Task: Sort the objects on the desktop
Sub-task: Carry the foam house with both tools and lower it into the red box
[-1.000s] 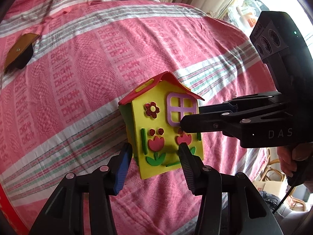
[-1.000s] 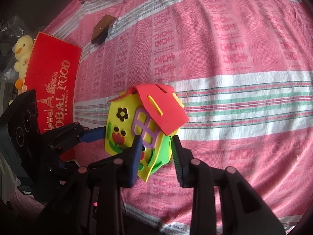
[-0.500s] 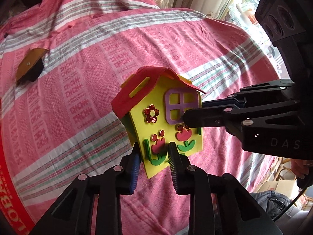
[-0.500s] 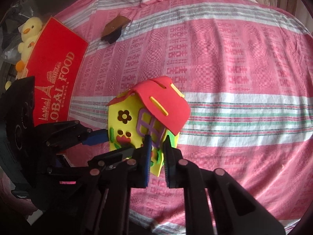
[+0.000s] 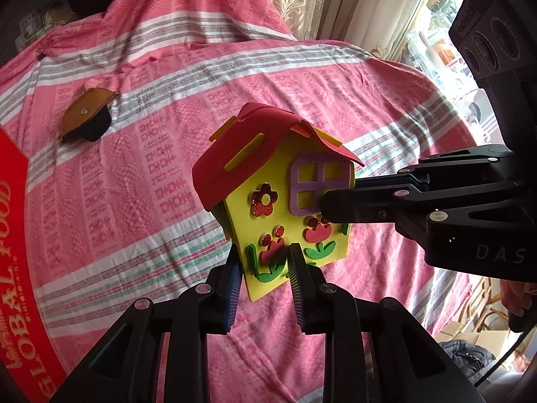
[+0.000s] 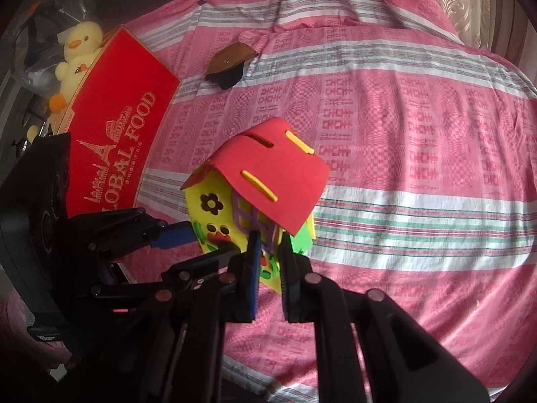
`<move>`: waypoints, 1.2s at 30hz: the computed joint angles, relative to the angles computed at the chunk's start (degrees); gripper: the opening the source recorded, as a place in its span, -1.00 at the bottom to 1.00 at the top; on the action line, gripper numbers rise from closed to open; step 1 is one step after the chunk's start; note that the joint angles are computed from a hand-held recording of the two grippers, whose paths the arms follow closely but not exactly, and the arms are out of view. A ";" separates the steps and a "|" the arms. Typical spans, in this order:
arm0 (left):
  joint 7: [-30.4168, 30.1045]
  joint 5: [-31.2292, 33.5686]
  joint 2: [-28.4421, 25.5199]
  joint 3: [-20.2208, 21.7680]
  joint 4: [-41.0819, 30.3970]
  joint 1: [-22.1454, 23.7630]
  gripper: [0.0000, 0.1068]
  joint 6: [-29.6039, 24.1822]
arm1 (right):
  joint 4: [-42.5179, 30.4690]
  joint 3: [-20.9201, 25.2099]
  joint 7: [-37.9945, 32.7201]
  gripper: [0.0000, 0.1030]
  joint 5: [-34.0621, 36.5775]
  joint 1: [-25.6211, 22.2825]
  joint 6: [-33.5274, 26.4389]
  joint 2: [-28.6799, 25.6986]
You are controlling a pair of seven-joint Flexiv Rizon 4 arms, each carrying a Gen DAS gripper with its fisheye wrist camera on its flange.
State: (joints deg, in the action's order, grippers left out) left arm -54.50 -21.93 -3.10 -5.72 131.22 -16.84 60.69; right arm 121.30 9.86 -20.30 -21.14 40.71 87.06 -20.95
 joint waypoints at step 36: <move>9.83 -10.13 14.80 10.42 -3.92 10.35 -0.50 -3.47 | -35.31 1.45 -10.87 -0.81 -12.74 6.84 -22.88 -7.31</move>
